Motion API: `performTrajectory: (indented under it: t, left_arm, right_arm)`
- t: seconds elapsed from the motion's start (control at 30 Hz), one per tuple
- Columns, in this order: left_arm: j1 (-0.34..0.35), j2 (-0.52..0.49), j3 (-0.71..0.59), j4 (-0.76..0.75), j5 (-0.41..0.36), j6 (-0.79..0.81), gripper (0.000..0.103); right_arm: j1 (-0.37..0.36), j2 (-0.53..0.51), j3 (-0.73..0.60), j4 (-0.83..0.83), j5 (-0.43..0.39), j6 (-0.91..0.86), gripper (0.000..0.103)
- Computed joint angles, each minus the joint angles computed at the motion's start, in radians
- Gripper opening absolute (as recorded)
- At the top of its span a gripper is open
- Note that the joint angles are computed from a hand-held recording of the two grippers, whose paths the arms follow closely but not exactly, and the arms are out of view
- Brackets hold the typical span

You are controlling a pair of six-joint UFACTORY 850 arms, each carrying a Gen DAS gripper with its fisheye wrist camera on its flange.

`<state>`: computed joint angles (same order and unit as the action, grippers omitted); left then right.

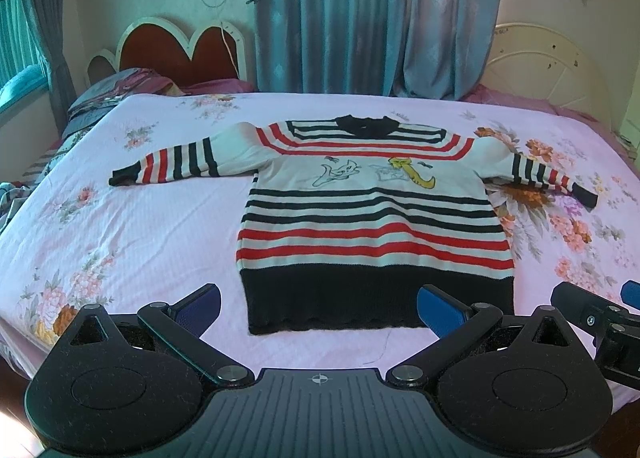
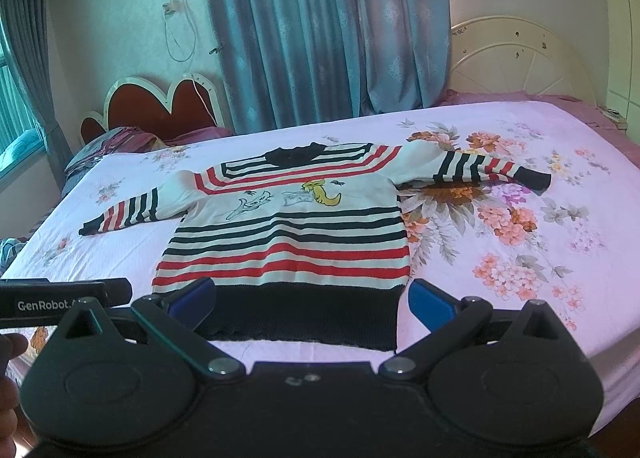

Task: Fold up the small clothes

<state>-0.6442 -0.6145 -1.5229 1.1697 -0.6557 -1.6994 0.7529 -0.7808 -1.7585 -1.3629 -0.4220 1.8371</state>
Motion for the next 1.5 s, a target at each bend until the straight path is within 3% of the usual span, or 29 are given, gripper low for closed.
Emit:
performTrajectory:
  t: [1.5]
  left_arm:
    - [0.024, -0.045, -0.046, -0.03, 0.013, 0.028, 0.103]
  right_arm:
    - [-0.011, -0.048, -0.064, 0.067, 0.005, -0.064, 0.102]
